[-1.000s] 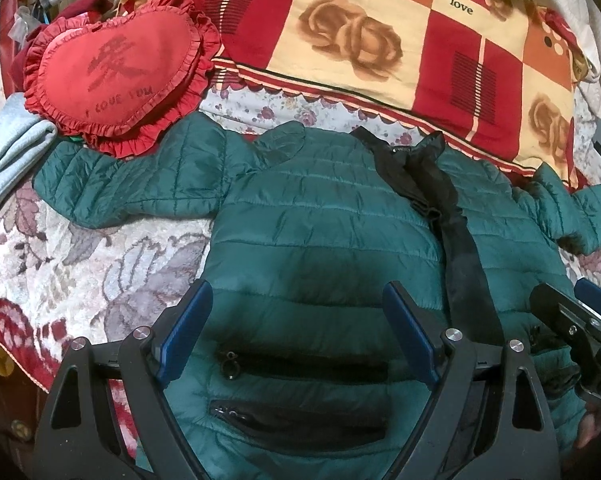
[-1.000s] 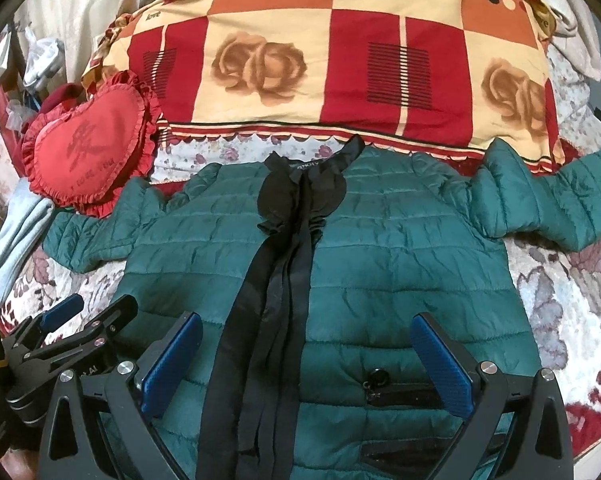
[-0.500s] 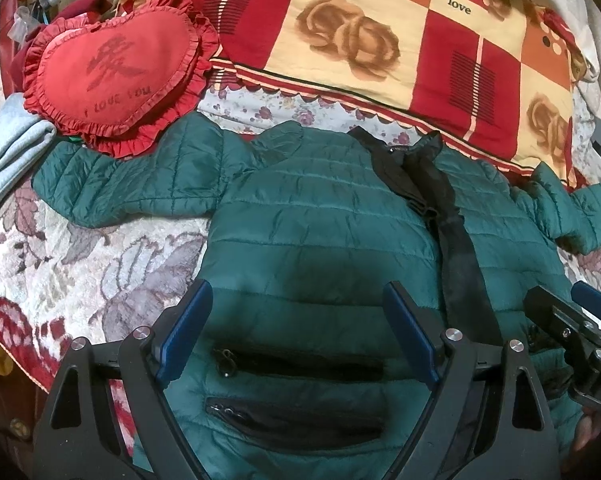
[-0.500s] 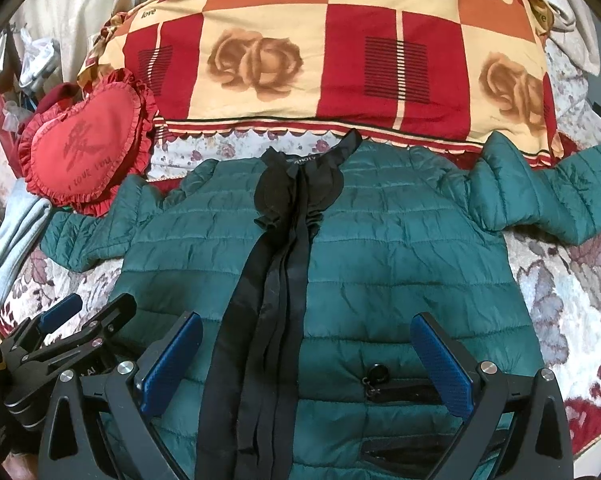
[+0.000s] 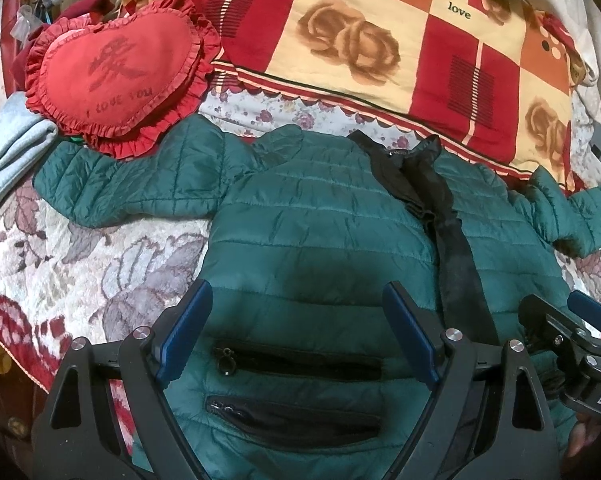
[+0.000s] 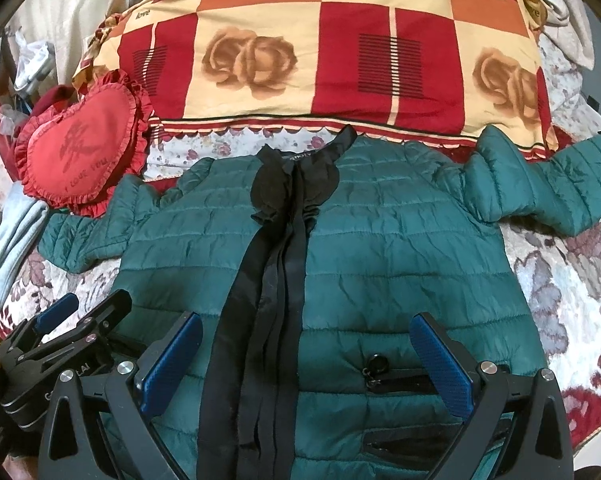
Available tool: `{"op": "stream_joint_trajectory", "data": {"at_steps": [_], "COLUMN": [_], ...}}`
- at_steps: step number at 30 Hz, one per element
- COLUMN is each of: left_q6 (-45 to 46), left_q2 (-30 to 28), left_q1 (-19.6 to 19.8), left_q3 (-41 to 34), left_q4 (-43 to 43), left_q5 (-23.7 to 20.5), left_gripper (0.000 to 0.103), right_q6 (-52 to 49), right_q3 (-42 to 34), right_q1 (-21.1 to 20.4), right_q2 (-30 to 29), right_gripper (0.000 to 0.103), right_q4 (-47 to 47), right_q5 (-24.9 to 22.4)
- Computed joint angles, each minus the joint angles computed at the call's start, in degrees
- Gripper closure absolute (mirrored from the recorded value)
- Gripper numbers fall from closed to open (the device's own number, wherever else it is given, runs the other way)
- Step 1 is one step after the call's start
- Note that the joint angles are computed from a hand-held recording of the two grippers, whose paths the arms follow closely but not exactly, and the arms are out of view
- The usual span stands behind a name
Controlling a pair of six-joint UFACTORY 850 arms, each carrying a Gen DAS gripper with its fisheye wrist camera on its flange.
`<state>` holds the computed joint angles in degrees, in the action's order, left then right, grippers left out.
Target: Fold large clothes
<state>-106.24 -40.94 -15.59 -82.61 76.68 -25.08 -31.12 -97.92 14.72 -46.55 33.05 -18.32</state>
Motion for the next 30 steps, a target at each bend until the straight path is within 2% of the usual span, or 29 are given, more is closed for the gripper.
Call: {"op": "stream_joint_trajectory", "data": {"at_steps": [7,30], "left_q6": [0.1,-4.3], "left_q2": [-0.2,0.4], "left_q1": [0.0,0.4], "left_q3": [0.1,1.9], "left_q4": [-0.3,2.4], "left_q5": [0.3,0.8], "left_gripper": [0.016,0.016], "right_q6": [-3.1,-2.9], "right_q3": [0.0,0.4], "right_q1": [-0.5,-0.4], "right_q2": [-0.2,-0.4], "right_gripper": [0.000,0.000], "right_q4": [4.3,3.9], "right_q5": [-0.5,-0.3]}}
